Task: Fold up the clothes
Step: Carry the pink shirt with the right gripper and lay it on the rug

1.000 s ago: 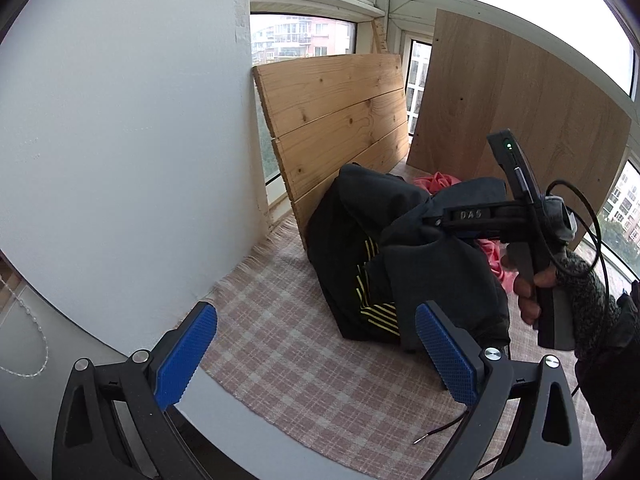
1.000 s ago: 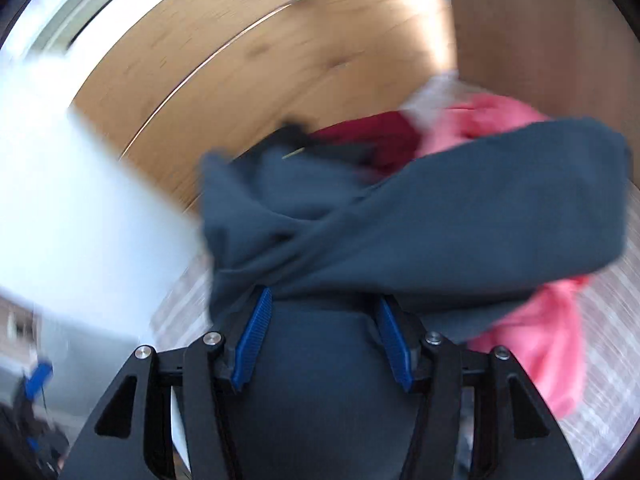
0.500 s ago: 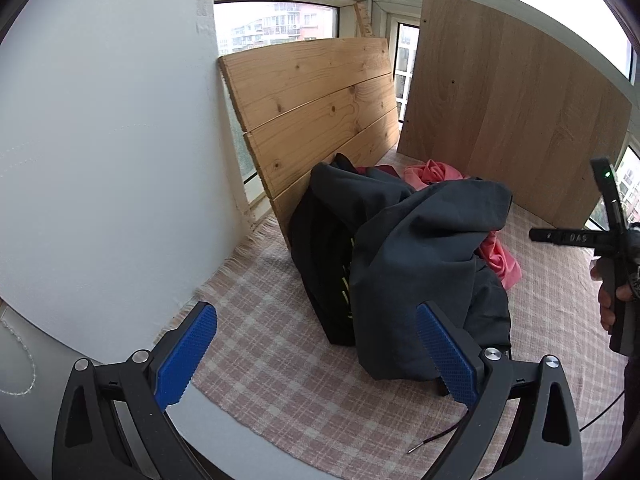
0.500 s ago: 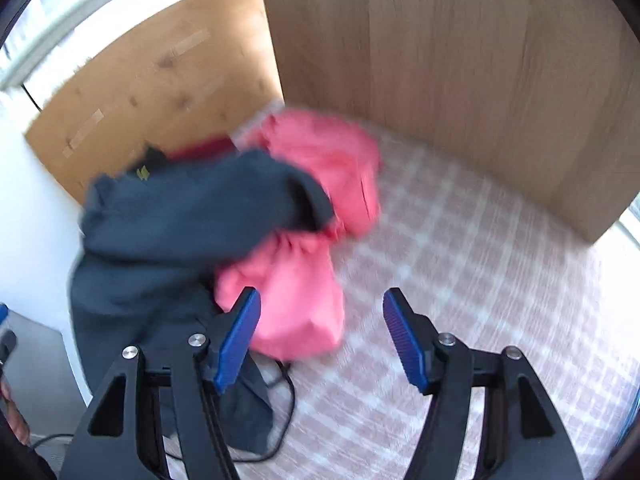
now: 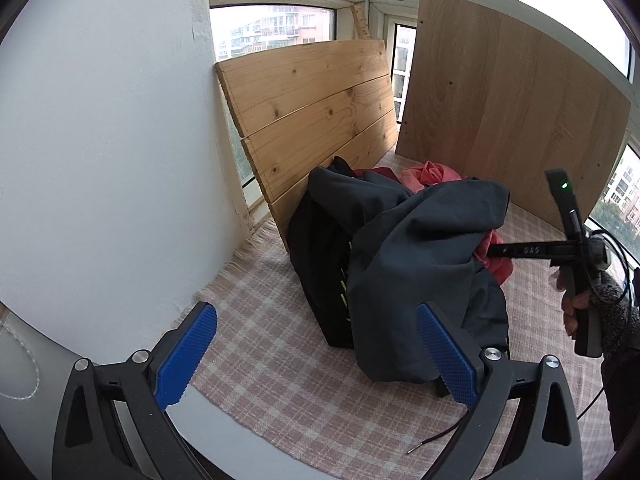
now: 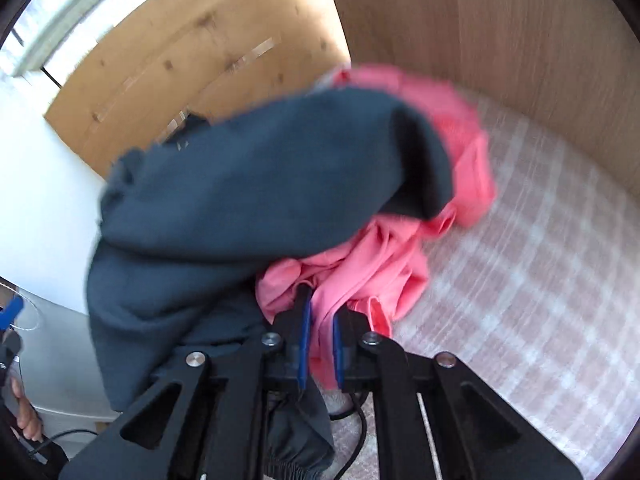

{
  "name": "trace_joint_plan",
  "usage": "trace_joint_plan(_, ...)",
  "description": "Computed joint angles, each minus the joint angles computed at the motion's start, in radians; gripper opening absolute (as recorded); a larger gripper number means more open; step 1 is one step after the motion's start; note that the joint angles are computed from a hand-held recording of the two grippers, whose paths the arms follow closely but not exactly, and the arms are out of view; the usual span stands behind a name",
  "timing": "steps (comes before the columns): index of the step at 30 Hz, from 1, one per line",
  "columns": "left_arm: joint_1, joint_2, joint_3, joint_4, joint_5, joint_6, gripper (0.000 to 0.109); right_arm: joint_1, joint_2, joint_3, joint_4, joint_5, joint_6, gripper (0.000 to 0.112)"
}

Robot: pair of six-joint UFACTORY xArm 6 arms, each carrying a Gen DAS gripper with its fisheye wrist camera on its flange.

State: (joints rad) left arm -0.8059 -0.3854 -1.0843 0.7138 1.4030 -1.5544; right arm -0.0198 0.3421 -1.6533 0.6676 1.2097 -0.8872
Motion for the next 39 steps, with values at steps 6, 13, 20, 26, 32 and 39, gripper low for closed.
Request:
trace_joint_plan(6, -0.028, -0.027, 0.013, 0.029, 0.004, -0.016, 0.100, -0.109, -0.025, -0.284, 0.199, 0.063, 0.075, 0.004)
trace_joint_plan(13, -0.052, -0.032, 0.003, 0.053, -0.028, 0.005, 0.100, -0.248, -0.058, -0.607, 0.326, 0.122, 0.103, 0.004)
trace_joint_plan(20, -0.077, 0.048, -0.074, 0.065, -0.107, 0.114, 0.100, -0.536, -0.131, -0.540, 0.321, 0.189, 0.043, 0.005)
trace_joint_plan(26, -0.105, 0.220, -0.233, 0.051, -0.181, 0.228, 0.100, -0.743, -0.190, -0.212, 0.145, 0.086, -0.018, 0.005)
trace_joint_plan(32, -0.145, 0.458, -0.474, -0.001, -0.208, 0.330, 0.100, -0.895, 0.017, -0.179, -0.243, -0.169, 0.118, 0.005)
trace_joint_plan(39, -0.172, 0.806, -0.899, -0.097, -0.158, 0.455, 0.100, -0.957, 0.209, -0.452, -0.217, 0.029, -0.004, 0.041)
